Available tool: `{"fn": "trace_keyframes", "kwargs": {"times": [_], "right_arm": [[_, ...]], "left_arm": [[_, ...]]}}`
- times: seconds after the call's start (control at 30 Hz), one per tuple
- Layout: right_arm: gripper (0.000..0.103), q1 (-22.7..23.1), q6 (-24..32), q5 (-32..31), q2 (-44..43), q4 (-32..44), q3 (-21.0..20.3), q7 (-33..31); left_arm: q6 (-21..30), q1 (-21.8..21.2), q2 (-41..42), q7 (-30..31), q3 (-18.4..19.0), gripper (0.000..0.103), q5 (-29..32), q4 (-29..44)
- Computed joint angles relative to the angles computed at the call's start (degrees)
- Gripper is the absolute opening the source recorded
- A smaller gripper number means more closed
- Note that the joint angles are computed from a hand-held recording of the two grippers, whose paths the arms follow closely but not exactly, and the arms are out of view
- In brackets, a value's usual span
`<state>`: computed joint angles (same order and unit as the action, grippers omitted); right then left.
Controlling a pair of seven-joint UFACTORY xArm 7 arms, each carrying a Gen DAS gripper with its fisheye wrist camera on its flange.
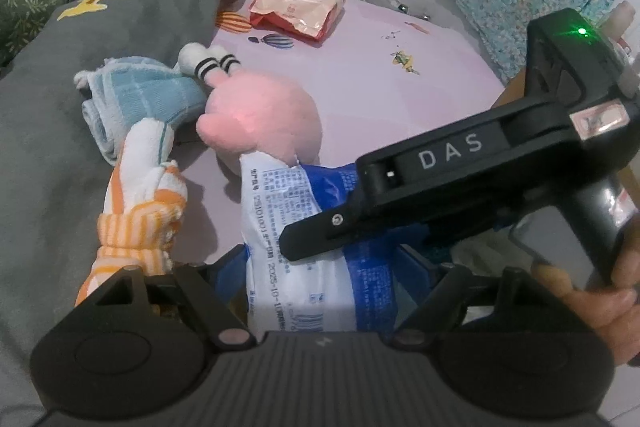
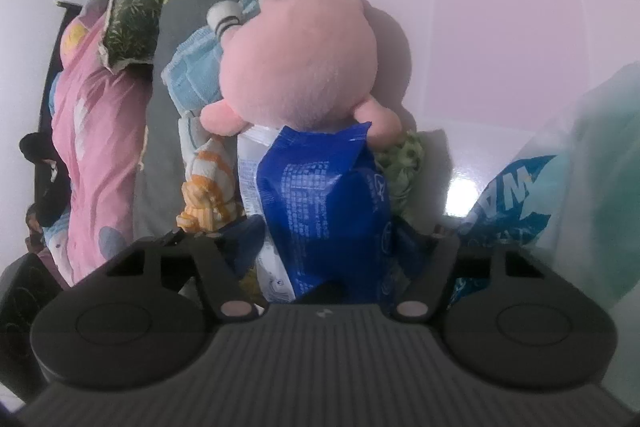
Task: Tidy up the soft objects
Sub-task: 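Carry the blue packet into the cardboard box and release it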
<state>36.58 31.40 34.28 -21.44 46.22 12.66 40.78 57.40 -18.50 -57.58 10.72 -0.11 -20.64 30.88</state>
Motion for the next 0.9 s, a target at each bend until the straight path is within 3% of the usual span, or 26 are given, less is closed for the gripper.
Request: {"fn": "trace_keyframes", "kwargs": {"times": [0.13, 0.33, 0.6, 0.77, 0.9], "right_arm": [[0.055, 0.3, -1.6, 0.0, -1.4, -0.7, 0.0, -0.1], [0.055, 1.8, -4.6, 1.2, -4.7, -2.0, -0.4, -0.7], [0.054, 1.3, -7.3, -2.6, -16.3, -5.4, 0.2, 2.9], [0.054, -3.4, -1.7, -9.6, -31.9, -9.2, 0.9, 9.1], [0.054, -8.4, 9.2, -15.4, -47.3, -11.3, 0.2, 13.4]], "left_arm": [[0.1, 0.1, -1.5, -0.9, -0.9, 0.079, 0.6, 0.5], [1.3, 0.3, -4.3, -2.8, -2.5, 0.079, 2.3, 3.0], [-0.6, -2.2, -5.1, -5.9, -7.6, 0.079, 3.7, 10.2], [-4.9, -7.2, -0.6, -7.9, -11.4, 0.082, 1.4, 15.9], [-9.1, -12.5, 5.8, -8.8, -14.6, 0.082, -1.2, 20.2]]}}
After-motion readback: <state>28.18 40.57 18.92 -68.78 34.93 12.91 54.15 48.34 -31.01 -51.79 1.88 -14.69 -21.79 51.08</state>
